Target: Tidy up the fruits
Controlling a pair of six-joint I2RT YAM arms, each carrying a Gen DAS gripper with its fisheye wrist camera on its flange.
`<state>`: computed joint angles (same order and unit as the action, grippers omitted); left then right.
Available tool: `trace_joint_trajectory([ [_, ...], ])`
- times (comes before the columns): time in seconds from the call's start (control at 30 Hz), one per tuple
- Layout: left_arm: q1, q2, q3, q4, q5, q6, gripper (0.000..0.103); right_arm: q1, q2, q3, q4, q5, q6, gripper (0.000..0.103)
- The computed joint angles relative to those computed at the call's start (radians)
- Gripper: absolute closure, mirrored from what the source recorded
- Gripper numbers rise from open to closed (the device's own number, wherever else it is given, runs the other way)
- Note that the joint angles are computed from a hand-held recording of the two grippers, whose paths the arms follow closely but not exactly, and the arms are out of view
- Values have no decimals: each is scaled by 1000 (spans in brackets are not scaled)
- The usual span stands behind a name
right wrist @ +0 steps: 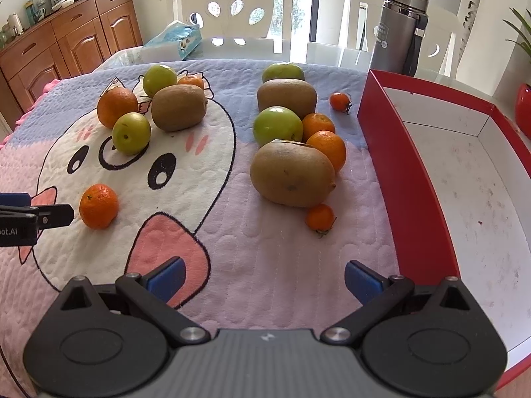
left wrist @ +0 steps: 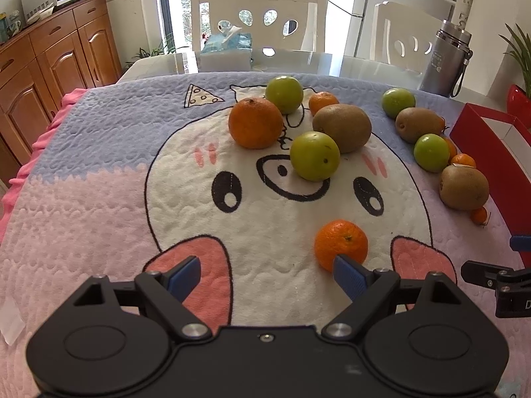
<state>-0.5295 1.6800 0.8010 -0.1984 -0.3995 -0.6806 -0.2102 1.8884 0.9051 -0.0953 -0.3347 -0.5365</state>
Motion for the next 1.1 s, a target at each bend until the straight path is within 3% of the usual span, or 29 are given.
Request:
trace_joint_trajectory([
  [1.1, 2, 9, 6, -12, -13, -7, 0, 3, 6, 2, -1, 13, -4, 0],
])
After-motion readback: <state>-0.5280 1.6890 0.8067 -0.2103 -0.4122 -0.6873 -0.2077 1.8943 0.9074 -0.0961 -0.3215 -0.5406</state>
